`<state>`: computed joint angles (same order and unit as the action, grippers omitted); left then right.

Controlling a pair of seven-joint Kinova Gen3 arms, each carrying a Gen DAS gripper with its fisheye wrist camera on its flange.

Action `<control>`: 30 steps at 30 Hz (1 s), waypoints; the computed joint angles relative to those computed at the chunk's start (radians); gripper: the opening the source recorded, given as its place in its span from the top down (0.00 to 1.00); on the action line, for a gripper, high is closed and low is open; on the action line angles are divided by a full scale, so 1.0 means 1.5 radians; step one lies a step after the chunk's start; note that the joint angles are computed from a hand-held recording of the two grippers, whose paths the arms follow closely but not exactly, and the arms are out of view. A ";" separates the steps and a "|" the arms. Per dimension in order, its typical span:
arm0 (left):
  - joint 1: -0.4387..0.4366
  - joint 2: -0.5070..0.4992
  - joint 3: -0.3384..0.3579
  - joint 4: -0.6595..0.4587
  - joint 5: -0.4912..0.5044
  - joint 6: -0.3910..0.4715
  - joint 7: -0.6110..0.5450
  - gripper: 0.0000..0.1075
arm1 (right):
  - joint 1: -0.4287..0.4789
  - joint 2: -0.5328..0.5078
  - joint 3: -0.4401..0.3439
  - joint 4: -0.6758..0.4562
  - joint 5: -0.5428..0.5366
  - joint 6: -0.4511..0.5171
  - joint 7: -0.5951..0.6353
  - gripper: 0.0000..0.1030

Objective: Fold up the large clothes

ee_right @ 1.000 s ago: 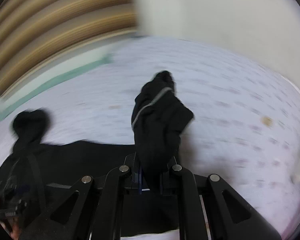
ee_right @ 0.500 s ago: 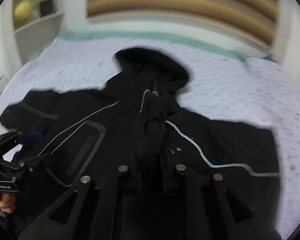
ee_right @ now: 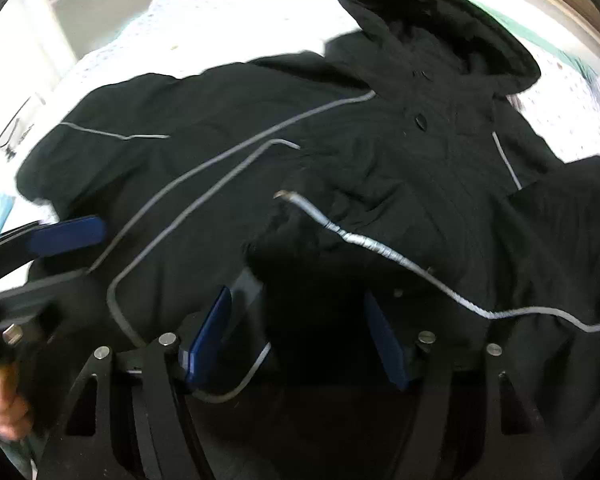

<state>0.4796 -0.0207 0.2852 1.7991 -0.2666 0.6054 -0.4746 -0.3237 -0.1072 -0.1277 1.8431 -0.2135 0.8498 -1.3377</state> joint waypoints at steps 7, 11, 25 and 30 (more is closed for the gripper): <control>-0.042 0.014 -0.011 0.001 0.190 -0.074 -0.165 0.25 | 0.037 -0.169 0.123 0.021 -0.133 0.080 0.138 0.32; -0.077 0.076 0.003 -0.049 0.289 -0.057 -0.258 0.25 | 0.076 -0.251 0.173 0.008 -0.113 0.094 0.130 0.32; 0.088 0.154 -0.092 -0.191 -0.007 0.050 -0.039 0.80 | 0.180 -0.198 0.191 -0.005 0.031 0.053 0.021 0.54; 0.196 0.020 -0.233 -0.091 -0.121 0.050 0.085 0.80 | 0.140 -0.136 0.212 0.002 -0.061 0.056 0.076 0.58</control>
